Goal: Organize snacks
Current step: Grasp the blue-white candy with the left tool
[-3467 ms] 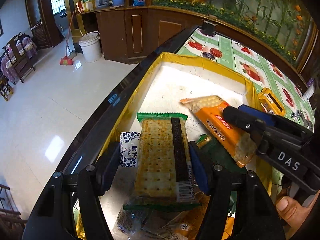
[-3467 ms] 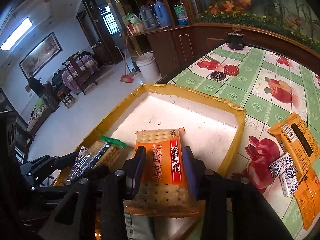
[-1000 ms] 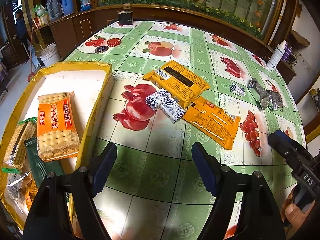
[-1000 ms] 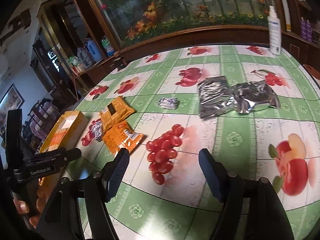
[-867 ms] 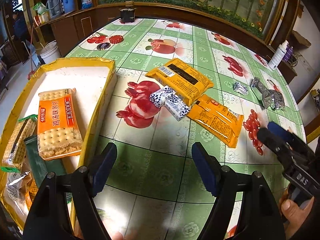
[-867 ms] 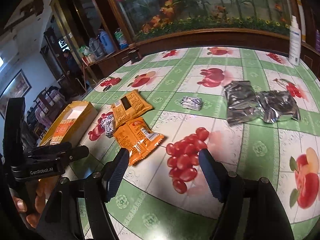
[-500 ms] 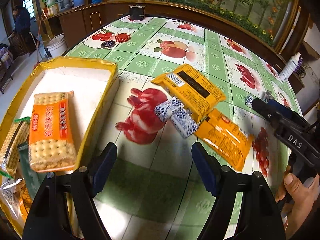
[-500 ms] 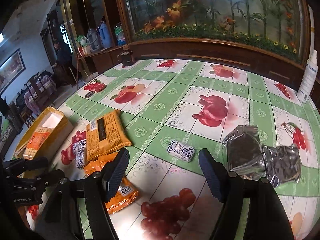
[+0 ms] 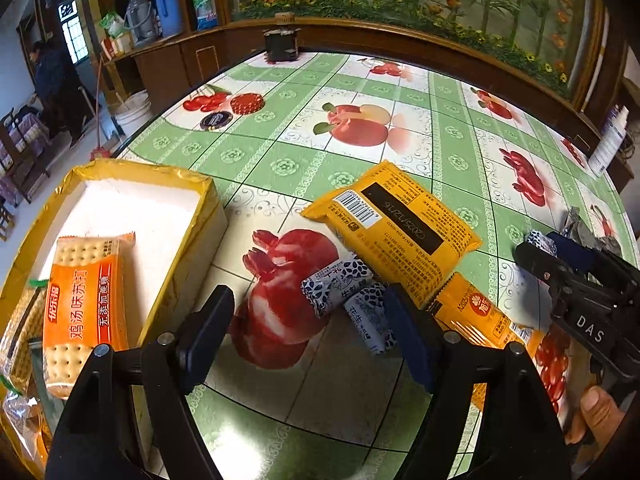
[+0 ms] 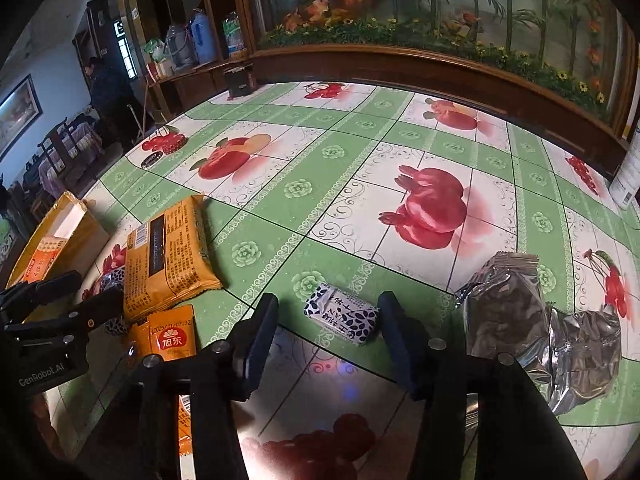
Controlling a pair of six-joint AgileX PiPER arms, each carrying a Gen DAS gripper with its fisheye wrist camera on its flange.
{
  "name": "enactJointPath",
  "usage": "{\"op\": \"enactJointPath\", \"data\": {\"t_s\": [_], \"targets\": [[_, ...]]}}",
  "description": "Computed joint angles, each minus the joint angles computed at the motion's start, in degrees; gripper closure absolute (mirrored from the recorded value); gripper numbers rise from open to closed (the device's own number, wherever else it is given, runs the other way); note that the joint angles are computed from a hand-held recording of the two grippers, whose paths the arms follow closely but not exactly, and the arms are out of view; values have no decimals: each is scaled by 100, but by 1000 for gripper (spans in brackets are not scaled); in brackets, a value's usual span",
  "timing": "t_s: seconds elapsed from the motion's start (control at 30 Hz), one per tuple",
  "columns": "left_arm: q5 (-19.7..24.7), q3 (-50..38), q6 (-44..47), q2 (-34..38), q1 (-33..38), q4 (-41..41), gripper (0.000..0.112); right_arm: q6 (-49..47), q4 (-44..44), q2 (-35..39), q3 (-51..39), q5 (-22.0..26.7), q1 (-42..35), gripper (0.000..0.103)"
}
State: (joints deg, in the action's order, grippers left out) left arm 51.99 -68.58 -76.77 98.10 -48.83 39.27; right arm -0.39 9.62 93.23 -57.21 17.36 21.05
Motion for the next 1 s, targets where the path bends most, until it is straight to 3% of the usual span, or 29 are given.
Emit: {"op": "enactJointPath", "data": {"t_s": [0.07, 0.1, 0.13, 0.17, 0.4, 0.5, 0.53, 0.67, 0.83, 1.0], "targets": [[-77, 151, -70, -99, -34, 176, 49, 390, -422, -49, 55, -11, 69, 60], [-157, 262, -112, -172, -37, 275, 66, 504, -549, -94, 108, -24, 90, 61], [-467, 406, -9, -303, 55, 164, 92, 599, -652, -136, 160, -38, 103, 63], [-802, 537, 162, -455, 186, -78, 98, 640, -688, -181, 214, -53, 104, 64], [-1213, 837, 482, -694, 224, -262, 97, -250, 279, -431, 532, -172, -61, 67], [-1252, 899, 402, -730, 263, -249, 64, -726, 803, -491, 614, -197, -143, 67], [-1337, 919, 395, -728, 264, -193, 64, -802, 897, -498, 625, -205, -156, 67], [-941, 677, 213, -435, 87, 159, 64, -1148, 1288, -519, 657, -219, -212, 67], [-1188, 687, 712, -459, 245, 135, 64, -2078, 2257, -534, 723, -198, -360, 67], [-721, 230, 922, -2, 322, 171, 64, -2553, 2762, -547, 763, -195, -425, 66]]}}
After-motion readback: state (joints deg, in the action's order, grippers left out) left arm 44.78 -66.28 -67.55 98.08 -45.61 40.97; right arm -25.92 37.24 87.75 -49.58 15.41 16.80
